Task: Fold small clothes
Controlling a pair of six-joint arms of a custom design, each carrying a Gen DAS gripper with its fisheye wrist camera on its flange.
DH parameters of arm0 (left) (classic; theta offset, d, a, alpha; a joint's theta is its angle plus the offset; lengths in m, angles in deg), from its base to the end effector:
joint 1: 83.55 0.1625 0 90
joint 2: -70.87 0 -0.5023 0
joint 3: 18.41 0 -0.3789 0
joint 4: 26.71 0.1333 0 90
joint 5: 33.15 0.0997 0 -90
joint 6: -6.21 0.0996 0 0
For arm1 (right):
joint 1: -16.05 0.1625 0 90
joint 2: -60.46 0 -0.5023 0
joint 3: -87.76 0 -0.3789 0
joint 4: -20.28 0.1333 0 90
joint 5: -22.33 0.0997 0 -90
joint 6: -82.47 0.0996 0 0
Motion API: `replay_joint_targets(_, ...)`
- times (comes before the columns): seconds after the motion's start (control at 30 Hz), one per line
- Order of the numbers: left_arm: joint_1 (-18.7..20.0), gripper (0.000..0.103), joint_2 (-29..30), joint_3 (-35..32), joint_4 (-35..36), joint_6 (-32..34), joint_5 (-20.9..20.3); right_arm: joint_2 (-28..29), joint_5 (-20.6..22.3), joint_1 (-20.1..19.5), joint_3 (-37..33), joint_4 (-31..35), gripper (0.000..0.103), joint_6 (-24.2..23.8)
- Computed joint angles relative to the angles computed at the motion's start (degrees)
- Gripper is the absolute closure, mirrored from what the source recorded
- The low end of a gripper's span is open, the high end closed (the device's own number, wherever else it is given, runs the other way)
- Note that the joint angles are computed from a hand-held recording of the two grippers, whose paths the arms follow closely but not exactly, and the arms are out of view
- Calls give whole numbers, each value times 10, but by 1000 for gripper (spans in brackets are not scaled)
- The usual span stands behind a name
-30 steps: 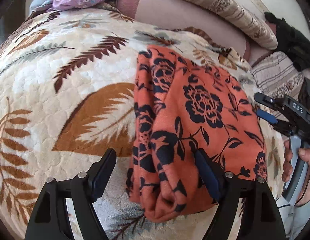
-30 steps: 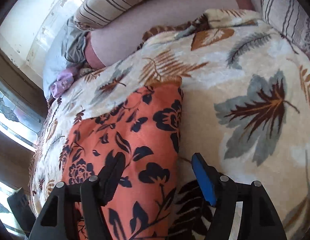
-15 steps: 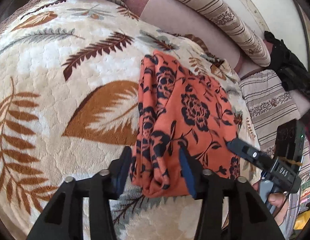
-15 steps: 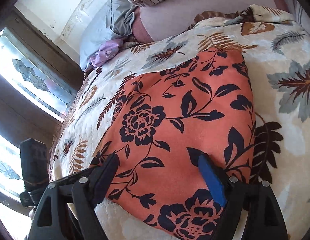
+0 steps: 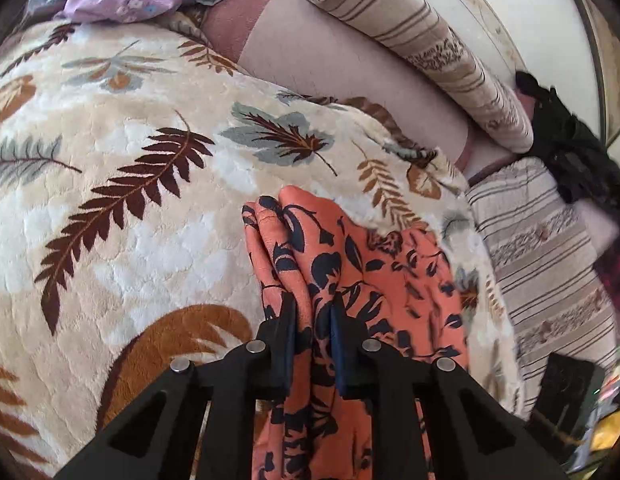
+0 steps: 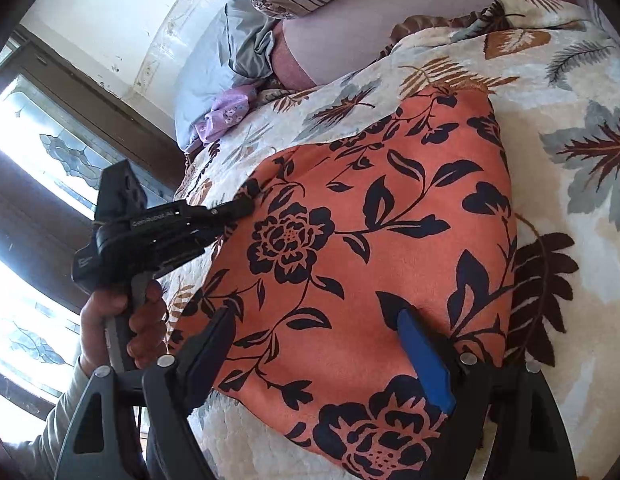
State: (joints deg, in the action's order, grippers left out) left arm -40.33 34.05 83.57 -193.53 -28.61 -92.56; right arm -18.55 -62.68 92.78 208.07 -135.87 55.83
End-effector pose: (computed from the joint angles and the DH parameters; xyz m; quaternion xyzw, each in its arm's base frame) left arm -0.3668 -0.5972 0.0559 0.0733 0.9572 -0.2456 0.1346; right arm 0.0205 -0.5315 0.3574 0.1229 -0.9679 0.2166 0.0334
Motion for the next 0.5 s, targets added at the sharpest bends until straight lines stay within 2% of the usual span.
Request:
replay_joint_targets(0.03, 13, 86, 8, -2, 17, -20, -8, 0, 4, -2, 0, 0, 18, -3)
replay_joint_targets(0.07, 25, 79, 7, 3, 10, -43, -30, 0, 9, -4, 1, 4, 18, -9)
replay_joint_targets(0.1, 30, 76, 2, 16, -21, -52, -45, -1, 8, -3, 2, 6, 18, -13)
replay_joint_targets(0.17, 22, 68, -3, 21, -17, -62, -26, -3, 4, -2, 4, 3, 18, -19)
replay_joint_targets(0.37, -17, 63, -20, 27, 46, -75, 27, -2, -8, 5, -2, 9, 18, 10)
replay_joint_targets(0.43, -35, 51, -30, 52, 35, -81, 35, -3, -17, 12, -8, 17, 18, 20)
replay_joint_targets(0.47, -43, 42, -35, 67, 31, -83, 40, -2, -22, 15, -9, 19, 18, 22)
replay_joint_targets(0.5, -50, 42, -37, 79, 33, -86, 47, -1, -27, 16, -9, 18, 18, 22)
